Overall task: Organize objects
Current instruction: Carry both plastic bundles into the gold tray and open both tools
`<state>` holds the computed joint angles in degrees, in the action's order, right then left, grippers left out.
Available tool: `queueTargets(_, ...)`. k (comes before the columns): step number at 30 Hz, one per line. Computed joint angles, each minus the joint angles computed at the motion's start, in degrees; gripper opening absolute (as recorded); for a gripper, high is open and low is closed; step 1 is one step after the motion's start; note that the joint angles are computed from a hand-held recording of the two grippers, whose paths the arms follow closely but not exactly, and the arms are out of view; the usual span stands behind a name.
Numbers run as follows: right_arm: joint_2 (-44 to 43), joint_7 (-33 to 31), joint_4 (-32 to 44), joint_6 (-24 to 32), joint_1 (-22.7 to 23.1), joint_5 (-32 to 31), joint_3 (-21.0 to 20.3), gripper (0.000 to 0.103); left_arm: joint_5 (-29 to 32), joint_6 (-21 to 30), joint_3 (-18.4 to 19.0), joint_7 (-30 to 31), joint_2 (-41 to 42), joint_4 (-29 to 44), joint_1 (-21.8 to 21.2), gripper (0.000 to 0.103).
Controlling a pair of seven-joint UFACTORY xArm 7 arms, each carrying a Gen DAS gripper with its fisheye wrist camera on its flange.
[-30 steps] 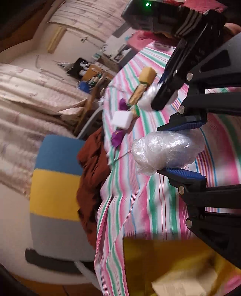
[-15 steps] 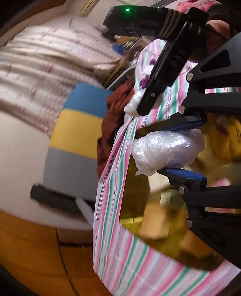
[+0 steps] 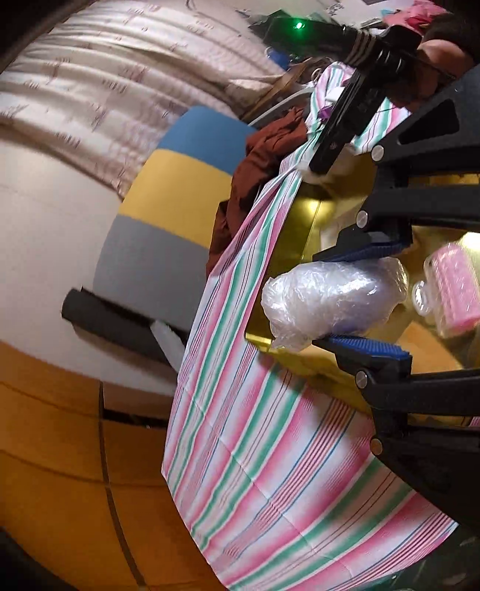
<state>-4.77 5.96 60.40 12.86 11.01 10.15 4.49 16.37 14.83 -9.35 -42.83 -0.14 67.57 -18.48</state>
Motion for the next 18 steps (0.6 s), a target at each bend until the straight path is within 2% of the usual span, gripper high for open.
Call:
queueTargets(2,-0.85,2.07,-1.07,-1.59,-0.25,-0.31,0.19,0.075,0.45,0.08,0.34,-0.46,-0.59,-0.76,0.41,0.036)
queueTargets(4,-2.74,4.93,-3.42,-4.84,-0.99,-2.45,0.73,0.082,0.37,0.06,0.52,-0.98,-0.84,-1.24,0.89,0.036)
queueTargets(12,-8.05,2.63,-8.51,-6.48,2.12,1.56,-2.32,0.084,-4.38,1.01,0.59,2.32,0.8,-0.26,1.2,0.035)
queueTargets(14,-8.91,2.1,-9.34,-6.3,3.06,3.46,-3.46,0.086,-5.98,1.59,0.23,4.81,1.82,0.81,0.66,0.036)
queueTargets(15,-9.36,2.22,-9.84,-6.21,2.95,3.74,-3.58,0.086,-9.12,1.99,-0.14,8.38,2.52,1.44,0.44,0.036)
queueTargets(16,-9.83,2.78,-10.43,-6.33,2.39,3.46,-3.3,0.087,-9.87,3.45,-2.16,9.89,3.57,2.64,1.69,0.039)
queueTargets(17,-10.32,3.18,-11.02,-6.44,1.99,3.34,-3.3,0.087,-8.21,5.33,-1.78,9.01,4.32,3.83,0.91,0.042)
queueTargets(18,-10.93,3.4,-11.67,-6.4,1.8,3.41,-3.52,0.087,-4.25,7.75,0.99,5.74,4.88,4.99,-2.16,0.05)
